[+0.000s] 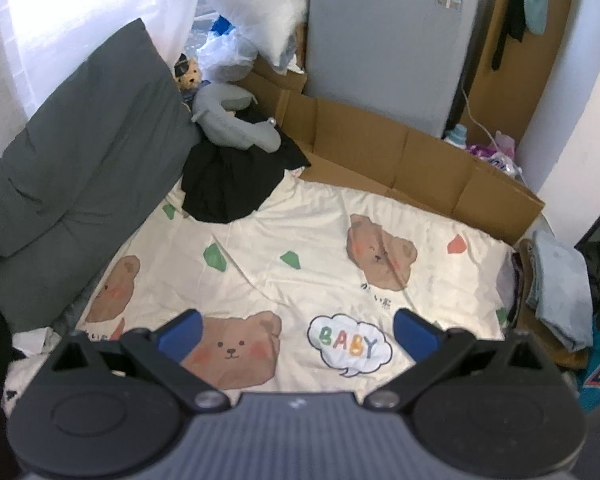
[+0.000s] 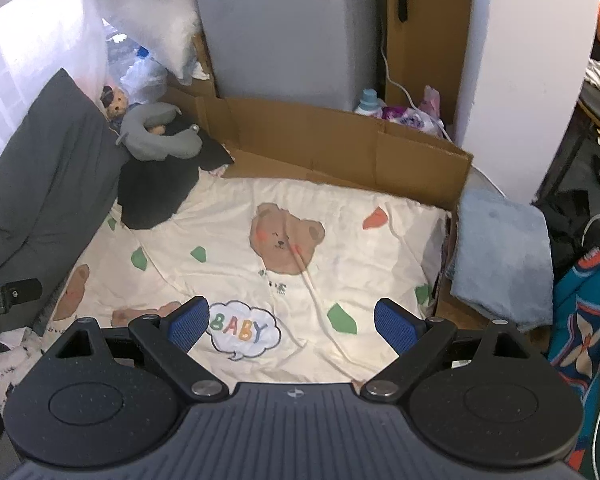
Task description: Fold clothes
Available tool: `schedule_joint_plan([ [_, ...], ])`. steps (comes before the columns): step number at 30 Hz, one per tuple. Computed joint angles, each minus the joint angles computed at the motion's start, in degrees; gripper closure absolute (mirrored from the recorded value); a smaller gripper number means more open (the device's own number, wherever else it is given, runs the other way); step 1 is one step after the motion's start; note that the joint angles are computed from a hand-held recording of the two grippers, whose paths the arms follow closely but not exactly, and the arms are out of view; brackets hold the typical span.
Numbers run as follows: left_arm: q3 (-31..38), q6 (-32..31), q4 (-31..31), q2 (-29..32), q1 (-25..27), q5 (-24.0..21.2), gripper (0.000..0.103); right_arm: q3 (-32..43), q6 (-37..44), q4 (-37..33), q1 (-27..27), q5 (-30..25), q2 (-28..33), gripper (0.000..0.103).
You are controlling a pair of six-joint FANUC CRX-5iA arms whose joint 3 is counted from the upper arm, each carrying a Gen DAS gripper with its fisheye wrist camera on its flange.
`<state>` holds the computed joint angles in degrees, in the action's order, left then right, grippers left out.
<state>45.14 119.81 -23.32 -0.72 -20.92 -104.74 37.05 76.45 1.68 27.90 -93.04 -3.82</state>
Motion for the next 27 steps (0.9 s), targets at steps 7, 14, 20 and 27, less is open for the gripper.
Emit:
schedule_joint_plan([
  [7,-1.88,1.75,0.37,-0.31,-1.47,0.99,0.001,-1.72,-0.57,0.27,-0.2,-0.5,-1.14,0.009],
  [14,-3.99,2.31,-0.99,-0.63,-4.14,2.17,0.001,-6.24,-0.5,0.53,0.64,3.56,-4.54,0.009],
  [20,-5.28,3.59,-0.48,-0.91,-4.23,2.48,0.001,-4.81,2.32,-0.82,1.25,1.23,-3.61,0.009],
  [27,-7.06,3.65,2.6,-1.4,-2.63,2.81,0.001,-3.2,0.8,-5.73,-2.22,0.59,-2.92,0.009],
])
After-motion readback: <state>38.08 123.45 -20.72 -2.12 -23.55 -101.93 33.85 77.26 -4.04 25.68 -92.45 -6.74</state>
